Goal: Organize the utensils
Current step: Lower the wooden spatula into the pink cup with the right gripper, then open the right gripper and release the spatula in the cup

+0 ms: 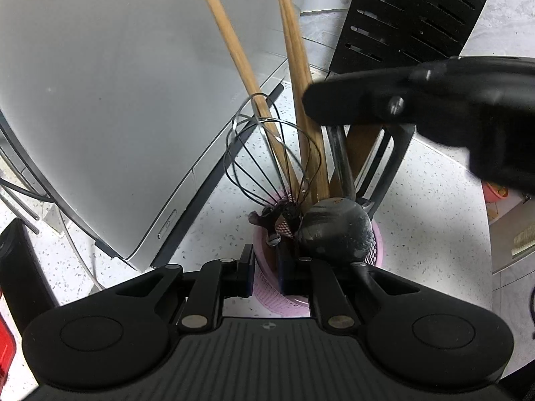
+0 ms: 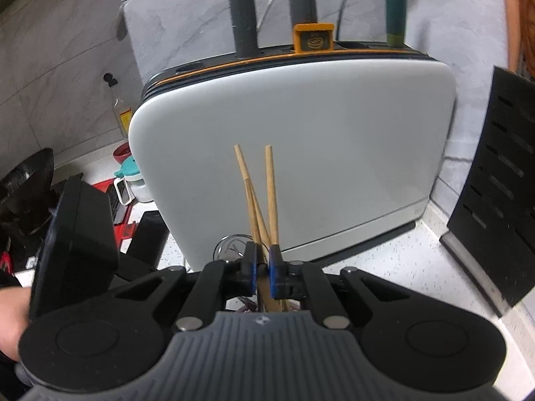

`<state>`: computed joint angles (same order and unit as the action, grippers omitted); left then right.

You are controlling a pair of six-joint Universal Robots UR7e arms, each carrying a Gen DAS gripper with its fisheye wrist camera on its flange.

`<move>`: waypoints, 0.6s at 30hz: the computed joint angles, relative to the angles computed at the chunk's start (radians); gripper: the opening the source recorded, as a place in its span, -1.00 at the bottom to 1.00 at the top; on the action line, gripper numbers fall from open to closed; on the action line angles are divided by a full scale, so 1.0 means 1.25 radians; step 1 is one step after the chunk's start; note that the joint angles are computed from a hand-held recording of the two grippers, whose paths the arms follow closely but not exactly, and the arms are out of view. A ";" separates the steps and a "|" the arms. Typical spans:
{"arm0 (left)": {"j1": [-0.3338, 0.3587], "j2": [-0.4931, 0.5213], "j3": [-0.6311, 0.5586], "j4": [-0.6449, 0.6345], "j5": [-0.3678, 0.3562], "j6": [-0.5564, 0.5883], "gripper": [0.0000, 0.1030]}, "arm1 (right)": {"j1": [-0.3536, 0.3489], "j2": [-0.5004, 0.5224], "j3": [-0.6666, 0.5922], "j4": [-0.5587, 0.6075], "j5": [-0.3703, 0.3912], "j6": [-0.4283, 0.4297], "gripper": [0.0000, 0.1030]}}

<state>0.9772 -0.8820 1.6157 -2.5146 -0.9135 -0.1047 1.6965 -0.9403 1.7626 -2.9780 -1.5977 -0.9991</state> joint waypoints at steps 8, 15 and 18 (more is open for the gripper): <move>-0.009 0.012 0.004 -0.012 0.032 0.009 -0.71 | -0.023 -0.001 0.031 -0.029 -0.019 -0.026 -0.87; 0.002 -0.022 0.044 -0.158 -0.010 -0.010 -0.23 | -0.036 0.001 0.053 -0.106 0.007 -0.009 -0.79; 0.016 -0.049 0.068 -0.202 -0.058 -0.039 0.01 | -0.045 -0.007 0.066 -0.118 0.027 -0.007 -0.78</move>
